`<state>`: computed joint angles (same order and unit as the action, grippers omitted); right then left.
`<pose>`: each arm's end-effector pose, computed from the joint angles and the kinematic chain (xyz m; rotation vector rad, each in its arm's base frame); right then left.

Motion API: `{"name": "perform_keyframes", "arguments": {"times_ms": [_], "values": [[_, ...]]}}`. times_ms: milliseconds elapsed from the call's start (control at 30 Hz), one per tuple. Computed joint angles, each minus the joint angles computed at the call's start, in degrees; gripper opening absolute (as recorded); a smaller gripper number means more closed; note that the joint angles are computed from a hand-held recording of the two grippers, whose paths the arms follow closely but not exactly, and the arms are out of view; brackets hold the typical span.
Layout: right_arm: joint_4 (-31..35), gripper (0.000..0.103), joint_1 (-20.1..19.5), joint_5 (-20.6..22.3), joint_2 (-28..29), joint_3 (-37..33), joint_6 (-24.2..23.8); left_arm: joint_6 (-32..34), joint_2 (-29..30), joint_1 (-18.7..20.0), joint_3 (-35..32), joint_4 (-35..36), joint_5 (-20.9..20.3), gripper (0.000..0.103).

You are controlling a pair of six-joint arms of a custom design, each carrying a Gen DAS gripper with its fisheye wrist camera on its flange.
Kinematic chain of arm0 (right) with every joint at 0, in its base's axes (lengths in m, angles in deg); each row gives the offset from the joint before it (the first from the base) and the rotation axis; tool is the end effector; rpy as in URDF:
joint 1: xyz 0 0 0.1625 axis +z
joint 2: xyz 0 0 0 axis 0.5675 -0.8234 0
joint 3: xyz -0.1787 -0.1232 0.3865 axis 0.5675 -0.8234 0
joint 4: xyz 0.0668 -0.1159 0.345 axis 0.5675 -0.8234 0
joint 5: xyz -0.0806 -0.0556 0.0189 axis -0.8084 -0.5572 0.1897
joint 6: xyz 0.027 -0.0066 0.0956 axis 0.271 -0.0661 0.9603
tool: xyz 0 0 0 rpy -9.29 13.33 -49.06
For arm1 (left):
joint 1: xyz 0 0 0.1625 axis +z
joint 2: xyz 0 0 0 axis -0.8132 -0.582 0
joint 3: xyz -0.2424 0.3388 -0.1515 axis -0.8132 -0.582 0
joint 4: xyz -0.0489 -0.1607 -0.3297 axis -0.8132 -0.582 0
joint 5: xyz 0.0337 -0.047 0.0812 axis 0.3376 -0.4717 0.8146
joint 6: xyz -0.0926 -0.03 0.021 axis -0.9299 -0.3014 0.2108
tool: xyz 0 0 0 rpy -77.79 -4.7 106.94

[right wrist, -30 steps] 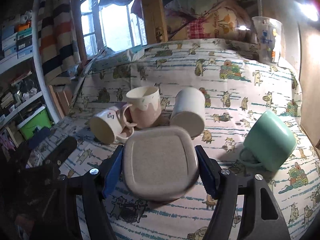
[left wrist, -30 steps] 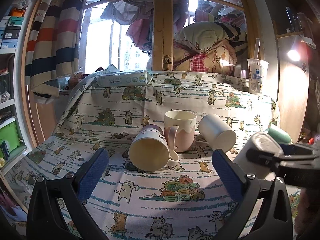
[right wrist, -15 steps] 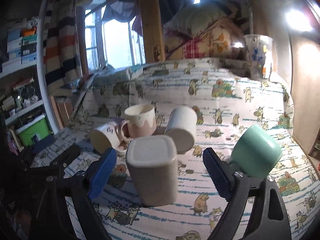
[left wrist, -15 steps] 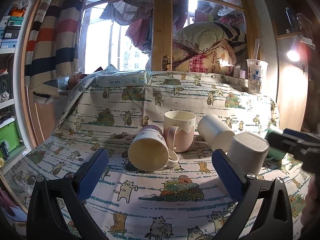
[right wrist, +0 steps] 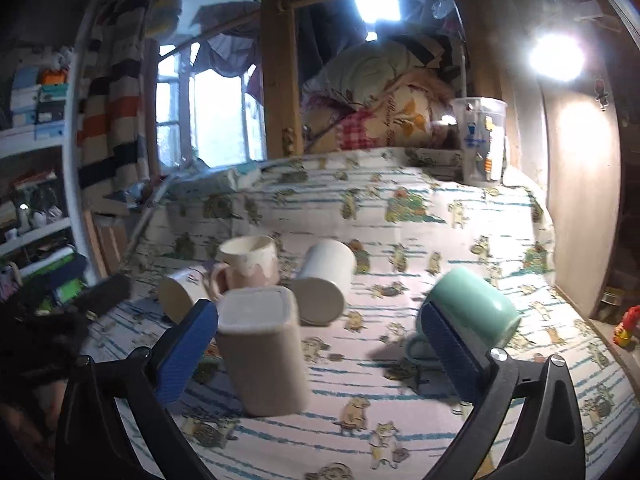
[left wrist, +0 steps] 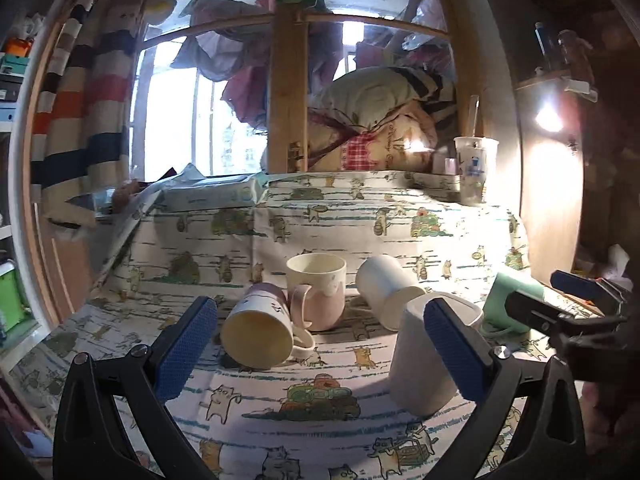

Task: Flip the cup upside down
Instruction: 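Lower the beige cup rim-down onto the sheet and open the right gripper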

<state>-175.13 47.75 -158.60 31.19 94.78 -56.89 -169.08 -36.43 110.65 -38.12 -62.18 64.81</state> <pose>0.0423 -0.8065 0.2068 0.9589 -2.2565 1.3452 -0.2571 -0.7544 -0.0064 0.5392 1.8591 -1.5386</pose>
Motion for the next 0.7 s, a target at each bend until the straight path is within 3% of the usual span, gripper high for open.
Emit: {"name": "perform_keyframes", "arguments": {"times_ms": [133,333,400,600,700], "values": [[0.03,0.102,-0.69,0.1,0.43,-0.28,0.12,0.24,-0.59,-0.05,1.32,-1.12,0.26,0.103],[-1.25,0.102,-1.04,0.05,0.71,-0.19,0.59,-4.29,-0.6,1.54,0.8,2.71,2.55,0.103],[-2.17,0.102,-0.99,-0.33,0.81,-0.06,0.7,-2.5,-0.09,1.79,0.84,1.34,1.81,0.103],[-6.52,0.102,-0.26,-2.31,1.6,1.15,-2.67,-4.99,2.33,2.01,-5.37,8.55,-1.0,0.103],[-7.59,0.102,-0.54,-1.73,1.27,1.92,-2.16,-4.95,1.27,2.04,-2.88,5.66,-0.97,0.103]]}}
